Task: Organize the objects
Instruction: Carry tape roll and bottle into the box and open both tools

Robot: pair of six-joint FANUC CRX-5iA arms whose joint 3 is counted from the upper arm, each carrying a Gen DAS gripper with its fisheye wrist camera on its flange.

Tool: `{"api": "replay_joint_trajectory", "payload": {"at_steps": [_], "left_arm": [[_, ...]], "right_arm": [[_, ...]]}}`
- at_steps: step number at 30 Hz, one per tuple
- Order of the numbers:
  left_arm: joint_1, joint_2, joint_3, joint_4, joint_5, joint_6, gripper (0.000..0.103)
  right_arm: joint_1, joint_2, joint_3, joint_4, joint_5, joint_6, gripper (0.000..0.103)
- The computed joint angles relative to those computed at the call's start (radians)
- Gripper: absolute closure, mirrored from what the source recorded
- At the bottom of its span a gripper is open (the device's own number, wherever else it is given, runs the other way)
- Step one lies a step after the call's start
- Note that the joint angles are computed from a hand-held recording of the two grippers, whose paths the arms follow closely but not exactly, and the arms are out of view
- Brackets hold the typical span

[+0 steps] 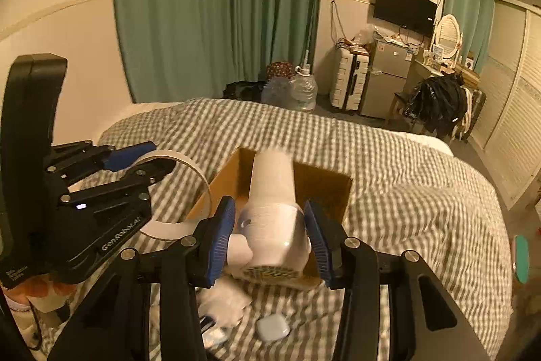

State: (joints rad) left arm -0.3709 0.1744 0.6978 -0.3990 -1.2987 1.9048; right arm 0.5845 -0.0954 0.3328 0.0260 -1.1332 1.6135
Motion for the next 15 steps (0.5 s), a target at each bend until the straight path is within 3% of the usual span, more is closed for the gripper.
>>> {"api": "replay_joint_trajectory", "payload": {"at_steps": [5,15], "left_arm": [[0.041,0.076,0.061,0.037,0.015,-0.014,0.08],[0.079,0.172,0.027,0.1,0.044,0.018,0.08]], "right_arm": [[-0.024,0.128,0.129,-0.004,-0.026,-0.015,0.063],[-0.084,0.304,0.228,-0.053,-0.057,-0.074,0.064]]}}
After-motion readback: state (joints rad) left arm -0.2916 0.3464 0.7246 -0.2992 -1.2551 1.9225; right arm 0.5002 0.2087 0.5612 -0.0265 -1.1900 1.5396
